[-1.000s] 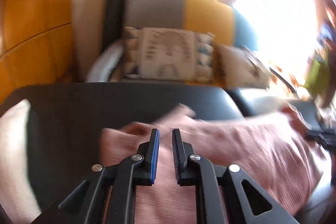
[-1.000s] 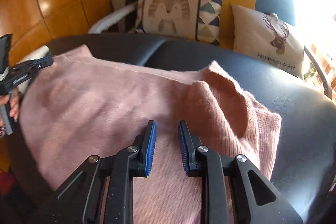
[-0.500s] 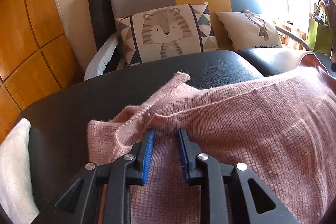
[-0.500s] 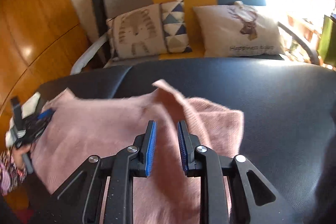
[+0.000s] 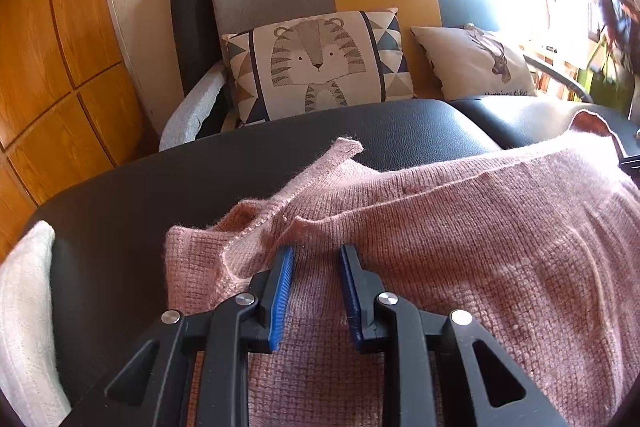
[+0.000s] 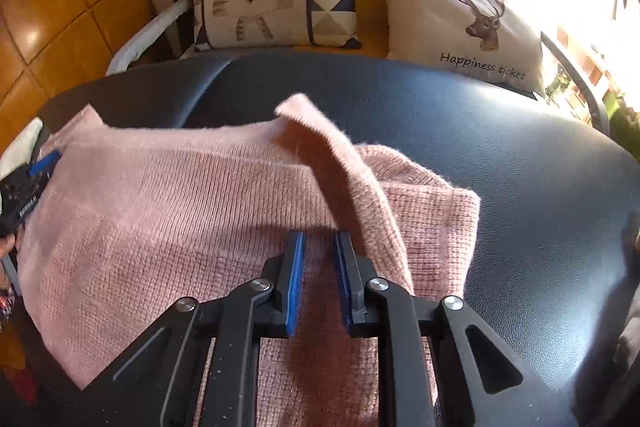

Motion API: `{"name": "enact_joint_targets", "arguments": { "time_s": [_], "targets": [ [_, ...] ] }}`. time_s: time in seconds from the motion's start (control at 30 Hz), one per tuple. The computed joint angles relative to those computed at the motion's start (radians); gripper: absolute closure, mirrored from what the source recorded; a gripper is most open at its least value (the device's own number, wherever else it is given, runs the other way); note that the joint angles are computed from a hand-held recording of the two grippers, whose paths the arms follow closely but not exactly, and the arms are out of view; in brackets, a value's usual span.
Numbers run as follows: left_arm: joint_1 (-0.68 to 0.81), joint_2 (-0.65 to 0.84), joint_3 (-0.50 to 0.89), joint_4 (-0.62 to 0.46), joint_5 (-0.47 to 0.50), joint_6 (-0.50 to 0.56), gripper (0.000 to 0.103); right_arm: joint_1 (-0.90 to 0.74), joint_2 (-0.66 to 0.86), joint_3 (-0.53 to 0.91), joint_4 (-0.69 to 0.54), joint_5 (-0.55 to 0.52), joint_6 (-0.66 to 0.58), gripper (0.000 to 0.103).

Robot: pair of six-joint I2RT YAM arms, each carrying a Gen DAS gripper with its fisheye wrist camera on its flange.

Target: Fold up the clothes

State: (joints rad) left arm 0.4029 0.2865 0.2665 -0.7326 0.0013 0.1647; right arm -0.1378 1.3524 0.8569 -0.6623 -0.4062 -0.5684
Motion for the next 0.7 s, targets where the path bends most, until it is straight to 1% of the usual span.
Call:
{"name": "enact_joint_targets", "arguments": {
  "time_s": [0.07,0.1,0.13,0.17,0.2,0.23,0.27,0.3,0.37,0.43,0.47,0.53,0.57,0.63,0.67,0.7],
  "targets": [
    [0.001,-0.001,-0.001,0.000,0.003,-0.001,0.079,-0.004,0.026,0.023,-0.002,-0.018,-0.009,0.086],
    [0.002,-0.001,-0.001,0.000,0.004,0.000,0.079,-0.001,0.044,0.036,-0.005,-0.024,-0.012,0.082],
    [0.004,-0.002,-0.001,0.000,0.006,0.001,0.079,0.017,0.082,0.055,-0.018,-0.018,-0.013,0.075],
    [0.004,-0.003,-0.002,-0.001,0.006,0.000,0.079,0.023,0.112,0.077,-0.041,-0.010,-0.020,0.074],
    [0.004,-0.005,-0.004,0.000,0.009,-0.001,0.079,0.028,0.120,0.084,-0.048,-0.008,-0.022,0.074],
    [0.008,-0.003,-0.005,0.002,0.013,-0.001,0.079,0.033,0.123,0.087,-0.051,-0.006,-0.024,0.081],
    [0.016,-0.004,-0.005,0.002,0.022,0.002,0.079,0.034,0.101,0.076,-0.037,-0.005,-0.021,0.092],
    [0.025,-0.005,-0.006,0.001,0.032,0.005,0.079,0.032,0.058,0.051,-0.006,-0.004,-0.006,0.096],
    [0.049,-0.001,-0.005,0.002,0.058,0.014,0.079,0.026,-0.108,-0.060,0.129,0.009,0.034,0.096],
    [0.065,0.002,-0.006,0.003,0.075,0.019,0.079,0.058,-0.285,-0.197,0.283,0.089,0.014,0.095],
    [0.071,0.004,-0.006,0.005,0.083,0.021,0.079,0.078,-0.328,-0.242,0.318,0.122,-0.021,0.094],
    [0.080,0.008,-0.007,0.008,0.093,0.023,0.079,0.086,-0.316,-0.252,0.290,0.128,-0.080,0.090],
    [0.081,0.010,-0.007,0.008,0.095,0.023,0.079,0.079,-0.310,-0.254,0.279,0.125,-0.094,0.090],
    [0.074,0.006,-0.009,0.008,0.091,0.018,0.079,-0.011,-0.295,-0.233,0.271,0.060,0.005,0.090],
    [0.068,0.003,-0.010,0.008,0.085,0.013,0.079,-0.058,-0.283,-0.217,0.263,0.018,0.056,0.090],
    [0.061,0.002,-0.011,0.008,0.079,0.010,0.079,-0.116,-0.262,-0.191,0.234,-0.068,0.095,0.090]
  ]
}}
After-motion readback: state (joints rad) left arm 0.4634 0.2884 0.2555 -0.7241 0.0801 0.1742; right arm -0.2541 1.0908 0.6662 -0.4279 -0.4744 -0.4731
